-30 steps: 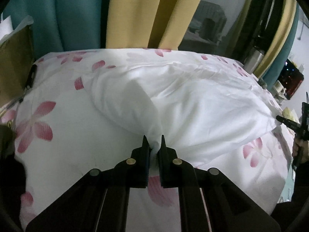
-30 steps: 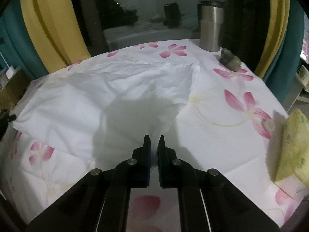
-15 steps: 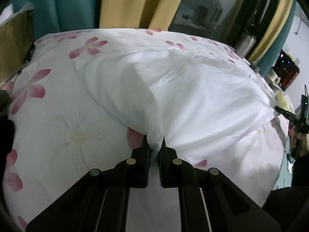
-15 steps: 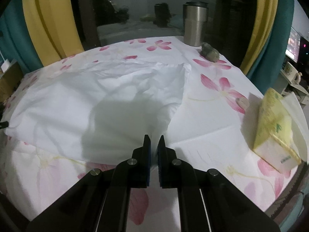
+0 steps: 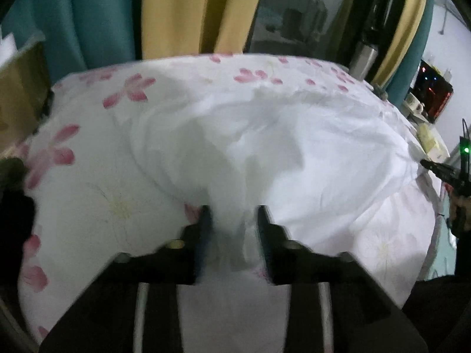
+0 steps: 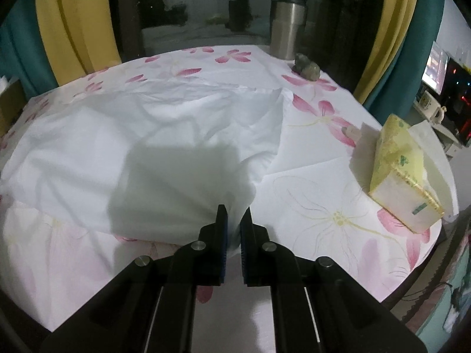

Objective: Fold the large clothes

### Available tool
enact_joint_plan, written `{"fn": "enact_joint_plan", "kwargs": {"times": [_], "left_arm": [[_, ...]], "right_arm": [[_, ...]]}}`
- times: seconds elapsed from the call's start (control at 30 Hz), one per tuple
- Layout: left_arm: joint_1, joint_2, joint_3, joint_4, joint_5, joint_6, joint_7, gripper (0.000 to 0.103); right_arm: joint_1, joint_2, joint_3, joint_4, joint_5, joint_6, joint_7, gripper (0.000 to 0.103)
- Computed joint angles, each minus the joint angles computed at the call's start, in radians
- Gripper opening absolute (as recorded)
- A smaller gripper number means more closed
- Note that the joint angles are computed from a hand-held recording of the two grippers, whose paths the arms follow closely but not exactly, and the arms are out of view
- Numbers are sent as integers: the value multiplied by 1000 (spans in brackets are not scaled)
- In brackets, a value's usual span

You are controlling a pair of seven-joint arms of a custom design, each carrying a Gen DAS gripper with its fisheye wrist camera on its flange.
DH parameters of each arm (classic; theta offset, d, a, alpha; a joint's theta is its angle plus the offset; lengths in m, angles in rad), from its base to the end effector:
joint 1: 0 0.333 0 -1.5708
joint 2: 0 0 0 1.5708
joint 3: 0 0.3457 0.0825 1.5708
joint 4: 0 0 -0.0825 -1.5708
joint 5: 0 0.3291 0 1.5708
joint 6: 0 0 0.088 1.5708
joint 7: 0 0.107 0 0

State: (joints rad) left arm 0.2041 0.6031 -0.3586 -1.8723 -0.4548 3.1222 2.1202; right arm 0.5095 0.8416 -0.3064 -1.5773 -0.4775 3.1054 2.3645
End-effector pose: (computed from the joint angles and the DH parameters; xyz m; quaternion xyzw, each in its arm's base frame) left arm 0.6608 -0.0235 0.3377 -0.6218 0.7027 -0.3040 0.1648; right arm 0.6811 0.2421 0.2858 -0.6789 0.6367 -0.2605 0.2568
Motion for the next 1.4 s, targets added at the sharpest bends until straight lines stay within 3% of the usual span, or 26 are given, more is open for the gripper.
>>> {"fn": "enact_joint_plan", "kwargs": {"times": [0.1, 0.17, 0.23, 0.27, 0.4, 0.57, 0.73, 0.87, 0.93, 1.03, 1.13, 1.23, 1.3, 1.4], "left_arm": [[37, -13, -48, -31, -17, 108, 6, 45], [31, -24, -41, -49, -6, 182, -24, 45], [63, -25, -80, -64, 17, 253, -45, 45], [67, -26, -87, -69, 31, 281, -57, 45], [65, -21, -98, -65, 97, 304, -97, 45], [83, 25, -158, -13, 203, 231, -142, 45], [36, 70, -153, 56, 236, 129, -158, 45], [-9, 104, -154, 118, 231, 73, -121, 45], [-72, 105, -104, 143, 224, 72, -110, 45], [-134, 124, -64, 201, 213, 40, -99, 45], [-182, 157, -42, 278, 197, -10, -89, 45], [-236, 189, 0, 353, 188, -60, -81, 45], [-287, 218, 53, 411, 189, -99, -96, 45], [-338, 252, 119, 479, 192, -159, -138, 45]], "right_arm": [[23, 1, -20, 4, -15, -29, -1, 9], [29, -2, -32, 2, -17, -42, 19, 17], [56, -6, -70, -7, -26, -47, 64, 36], [69, -9, -89, -14, -34, -41, 88, 39], [132, -6, -176, -34, -60, 0, 190, 48], [225, 43, -284, -2, -90, 19, 275, 55], [175, 58, -197, 47, -102, 40, 225, 60], [203, 51, -215, 25, -121, 15, 208, 69], [203, 27, -206, -9, -125, 2, 212, 81], [221, -8, -220, -67, -141, -19, 257, 85], [176, -36, -181, -129, -128, 55, 299, 86], [70, -40, -63, -147, -65, 125, 269, 87], [76, -23, -75, -154, 16, 189, 255, 87], [29, -2, -28, -121, 28, 227, 254, 88]]}}
